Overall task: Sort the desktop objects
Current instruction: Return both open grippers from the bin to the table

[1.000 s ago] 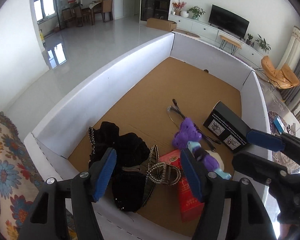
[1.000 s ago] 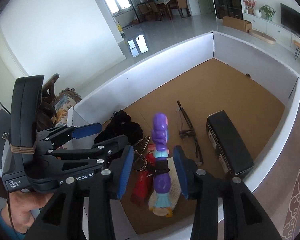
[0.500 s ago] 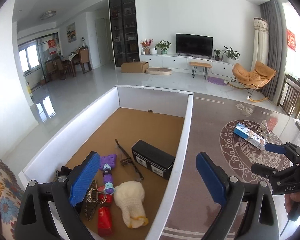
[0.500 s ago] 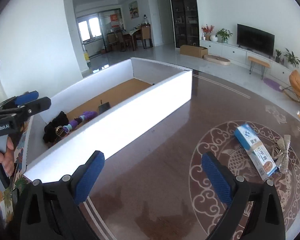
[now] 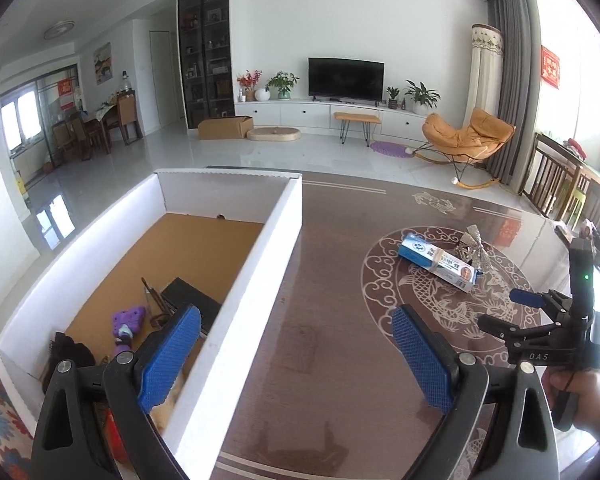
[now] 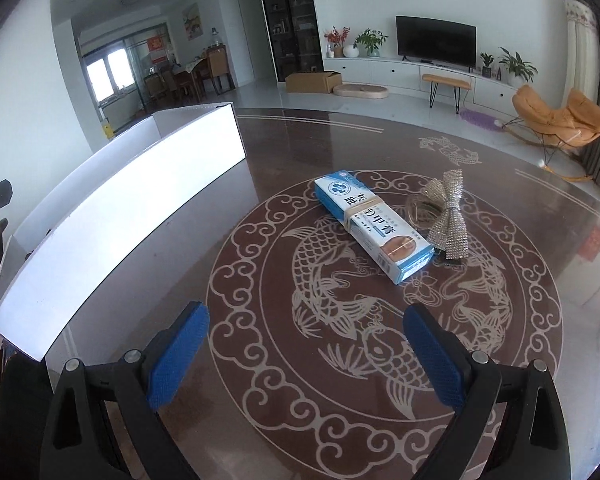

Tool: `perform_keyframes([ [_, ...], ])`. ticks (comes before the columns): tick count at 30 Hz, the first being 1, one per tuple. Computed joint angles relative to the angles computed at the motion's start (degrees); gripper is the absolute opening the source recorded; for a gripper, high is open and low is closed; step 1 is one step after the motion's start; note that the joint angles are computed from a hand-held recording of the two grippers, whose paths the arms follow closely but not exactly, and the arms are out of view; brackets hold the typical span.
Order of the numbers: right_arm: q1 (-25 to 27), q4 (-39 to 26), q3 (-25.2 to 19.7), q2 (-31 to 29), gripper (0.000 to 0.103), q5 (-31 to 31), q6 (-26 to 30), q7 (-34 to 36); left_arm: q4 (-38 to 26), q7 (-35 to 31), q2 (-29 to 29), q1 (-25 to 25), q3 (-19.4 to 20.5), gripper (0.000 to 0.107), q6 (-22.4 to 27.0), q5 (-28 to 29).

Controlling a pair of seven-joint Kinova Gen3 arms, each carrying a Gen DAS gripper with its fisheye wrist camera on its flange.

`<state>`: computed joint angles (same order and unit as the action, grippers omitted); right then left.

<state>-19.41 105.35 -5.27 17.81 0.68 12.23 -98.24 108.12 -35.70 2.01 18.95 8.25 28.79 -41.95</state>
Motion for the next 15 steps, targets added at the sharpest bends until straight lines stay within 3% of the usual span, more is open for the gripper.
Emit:
perform_keyframes([
  [4,0.3,1.8,2.7,0.0,0.098,-3.8,-1.3,3.4,-1.5,-9.3,6.9,-3.7,6.1,0.098,-1.7,8.5],
  [7,-1.9,1.0,7.5,0.5,0.098,-8.4,-0.2,7.4,-3.6,-14.2,12.6,1.4,1.4,0.098,0.0,13.2],
  [9,-1.4,-0.5,8.3,0.8,0.098,-8.8,0.9,9.8,-3.0,-15.0,14.1,3.4,-1.2,0.098,-1.1,15.1],
  [11,2.8,-4.0,5.1,1.8,0.098,-10.3,4.2,14.1,-1.9,-14.7,14.5,4.7,-3.1,0.098,-2.3,15.8],
  [15,11.7,-11.9,-5.6,5.3,0.098,-15.7,11.8,23.5,1.1,-11.8,13.5,8.1,-8.1,0.098,-5.6,14.5],
])
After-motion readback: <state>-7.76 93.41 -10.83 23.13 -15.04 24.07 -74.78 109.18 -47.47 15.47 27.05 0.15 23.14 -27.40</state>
